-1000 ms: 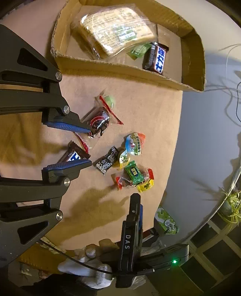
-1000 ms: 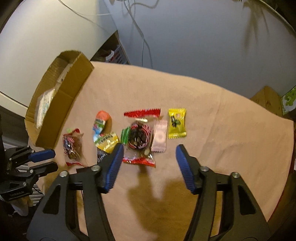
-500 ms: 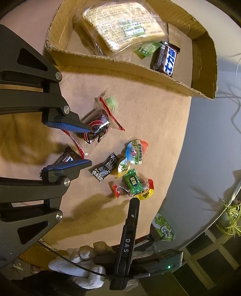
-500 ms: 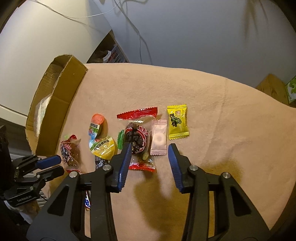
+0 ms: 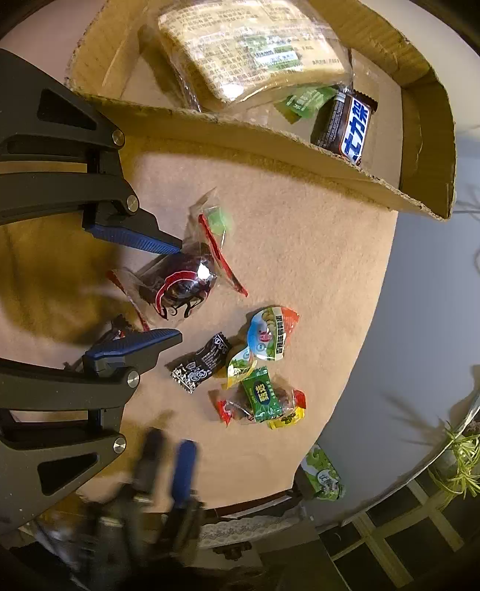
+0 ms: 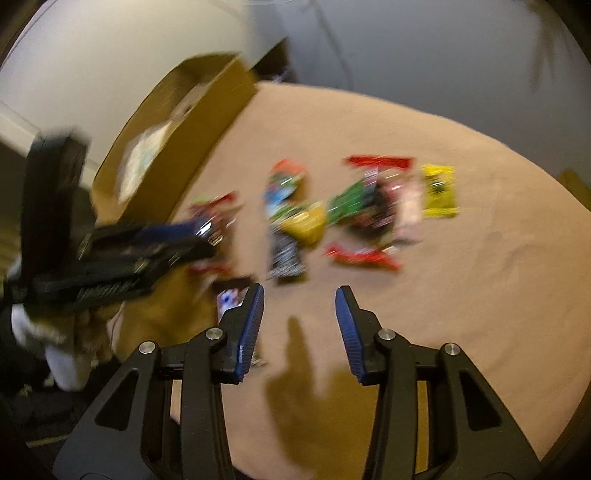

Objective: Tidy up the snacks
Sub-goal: 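Grasp the red-striped candy bag with the left tool while the right tool grasps another chocolate bar, then carry the candy bag into the box with the left tool while the right tool drops its chocolate bar there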

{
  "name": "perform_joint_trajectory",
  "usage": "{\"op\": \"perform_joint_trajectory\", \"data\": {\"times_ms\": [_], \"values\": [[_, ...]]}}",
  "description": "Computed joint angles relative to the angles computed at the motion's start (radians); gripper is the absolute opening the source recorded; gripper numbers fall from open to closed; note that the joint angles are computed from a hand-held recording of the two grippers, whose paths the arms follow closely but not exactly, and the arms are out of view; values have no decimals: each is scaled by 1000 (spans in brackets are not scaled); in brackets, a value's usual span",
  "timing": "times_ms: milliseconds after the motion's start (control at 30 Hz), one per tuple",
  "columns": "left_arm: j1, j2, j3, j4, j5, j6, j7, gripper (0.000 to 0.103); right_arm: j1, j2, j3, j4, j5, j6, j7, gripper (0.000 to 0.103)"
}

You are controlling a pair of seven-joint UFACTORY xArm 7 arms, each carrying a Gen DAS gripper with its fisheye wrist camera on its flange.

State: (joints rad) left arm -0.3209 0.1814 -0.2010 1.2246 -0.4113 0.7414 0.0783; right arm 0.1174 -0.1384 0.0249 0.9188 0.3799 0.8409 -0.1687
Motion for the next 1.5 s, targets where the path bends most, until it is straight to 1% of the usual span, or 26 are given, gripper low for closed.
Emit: {"op": "perform_joint_trajectory", "data": {"times_ms": [167, 267, 533, 733, 767, 800, 867, 1000, 1133, 1300, 1500], "values": [[1, 15, -1, 14, -10, 5, -4, 41, 45, 5, 38, -13, -11, 0, -9, 43], [4, 20, -2, 14, -17, 3, -2, 41, 64, 13, 49, -17, -20, 1, -9, 43], [5, 53, -7, 35, -22, -10, -5, 42, 84, 37, 62, -23, -60, -10, 19, 43], [7, 50, -11, 28, -22, -31, 9, 36, 102, 73, 82, -10, -121, -24, 73, 42], [9, 49, -11, 26, -23, -32, 13, 36, 106, 75, 85, -9, -131, -27, 79, 39], [8, 48, -12, 25, -24, -33, 16, 36, 109, 78, 87, -6, -144, -28, 90, 31], [10, 47, -11, 23, -25, -35, 22, 35, 117, 78, 93, -9, -151, -34, 110, 30], [14, 32, -11, 9, -35, -40, 37, 35, 118, 72, 88, -11, -152, -35, 119, 29], [18, 17, -10, 1, -53, -42, 51, 35, 115, 35, 79, -34, -136, -34, 116, 29], [29, -15, -9, -11, -103, -29, 92, 35, 104, -20, 65, -51, -131, -24, 123, 29], [37, -60, 9, -27, -147, -32, 120, 35, 90, -67, 51, -49, -133, -24, 142, 29]]}}
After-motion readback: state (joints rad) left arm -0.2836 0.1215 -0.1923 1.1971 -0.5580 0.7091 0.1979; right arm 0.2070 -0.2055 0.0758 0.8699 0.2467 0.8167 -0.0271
